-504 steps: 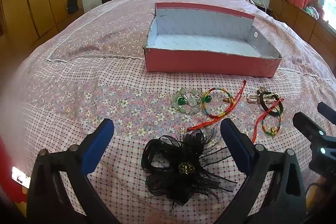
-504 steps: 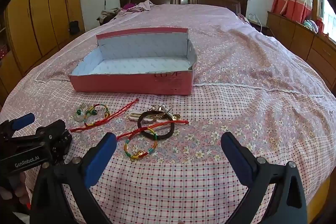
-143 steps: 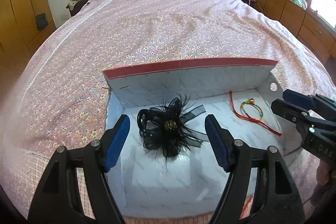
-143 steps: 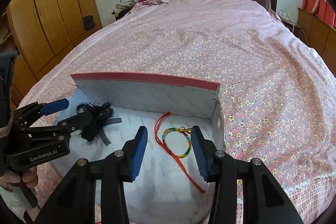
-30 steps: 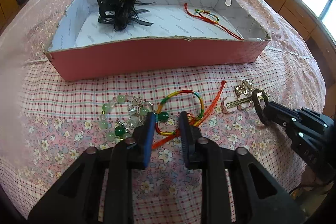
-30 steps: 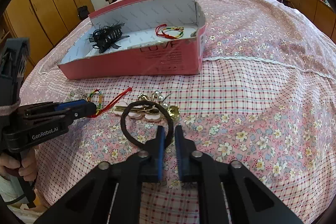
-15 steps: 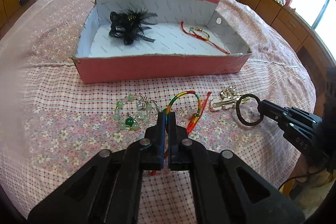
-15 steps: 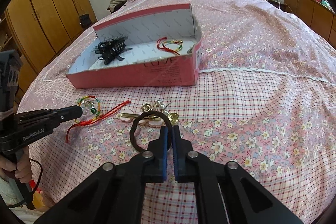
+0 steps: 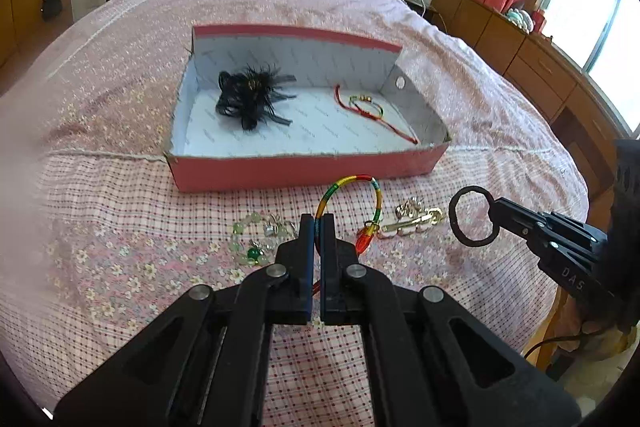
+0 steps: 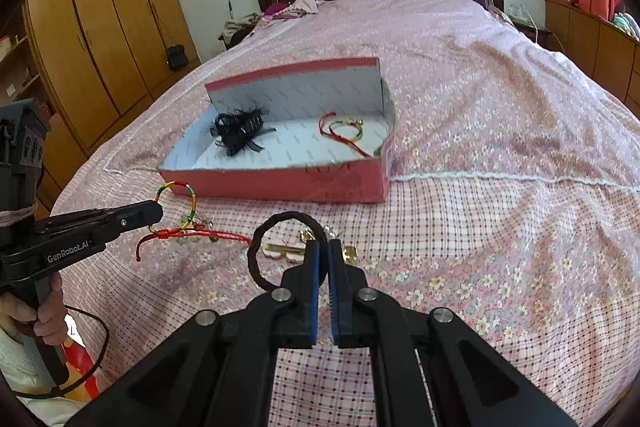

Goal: Organize jewelry
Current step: 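Carry the bangle with the left tool while the right tool carries the hair tie toward the box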

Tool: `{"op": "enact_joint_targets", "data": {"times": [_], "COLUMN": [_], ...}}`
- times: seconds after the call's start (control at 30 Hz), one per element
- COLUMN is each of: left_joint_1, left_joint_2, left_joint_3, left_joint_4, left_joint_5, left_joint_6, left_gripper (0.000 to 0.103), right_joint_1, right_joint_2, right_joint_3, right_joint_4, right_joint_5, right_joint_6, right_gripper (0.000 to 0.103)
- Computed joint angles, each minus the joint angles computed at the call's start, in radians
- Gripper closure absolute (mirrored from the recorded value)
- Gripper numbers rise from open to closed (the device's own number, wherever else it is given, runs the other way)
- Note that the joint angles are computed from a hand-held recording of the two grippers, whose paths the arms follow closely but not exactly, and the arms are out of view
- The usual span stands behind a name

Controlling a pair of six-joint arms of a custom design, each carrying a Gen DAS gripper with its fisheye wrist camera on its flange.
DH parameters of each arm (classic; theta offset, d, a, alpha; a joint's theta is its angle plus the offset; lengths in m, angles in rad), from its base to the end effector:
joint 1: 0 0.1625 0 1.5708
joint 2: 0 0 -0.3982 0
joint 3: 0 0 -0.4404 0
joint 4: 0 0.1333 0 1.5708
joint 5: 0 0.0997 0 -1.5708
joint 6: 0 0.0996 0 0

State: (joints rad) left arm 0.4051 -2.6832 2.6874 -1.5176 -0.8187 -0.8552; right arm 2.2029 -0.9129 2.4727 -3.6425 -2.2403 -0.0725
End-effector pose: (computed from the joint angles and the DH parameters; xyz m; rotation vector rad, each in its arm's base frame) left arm -0.0849 -0.2555 0.2585 0.4269 2.5390 -0.8218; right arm 0.2784 -0.2591 0.0180 0.6494 -2.4264 0.8694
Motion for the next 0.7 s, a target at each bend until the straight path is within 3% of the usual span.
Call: {"op": "enact_joint_targets", "data": {"times": [0.33,0.7], "left_joint_1": [-0.003,0.11], "left_joint_2": [0.024,0.186], "left_joint_3": [-0.04,-0.071], "left_joint_4": [-0.03,-0.274], "left_joint_5": [0.059,0.128], "left_joint_6": [0.015,0.181], "left_gripper": [0.103,0.103], "right_joint_1": [0.03,0.024], "right_joint_2": [-0.024,-0.008], "right_joint_3": [-0.026,-0.108], "right_joint_4": [0.023,0.038], "right_joint_5": [-0.01,-0.014], "right_joint_6": [-0.013,-0.077], "right_gripper": [0.097,0.097]}}
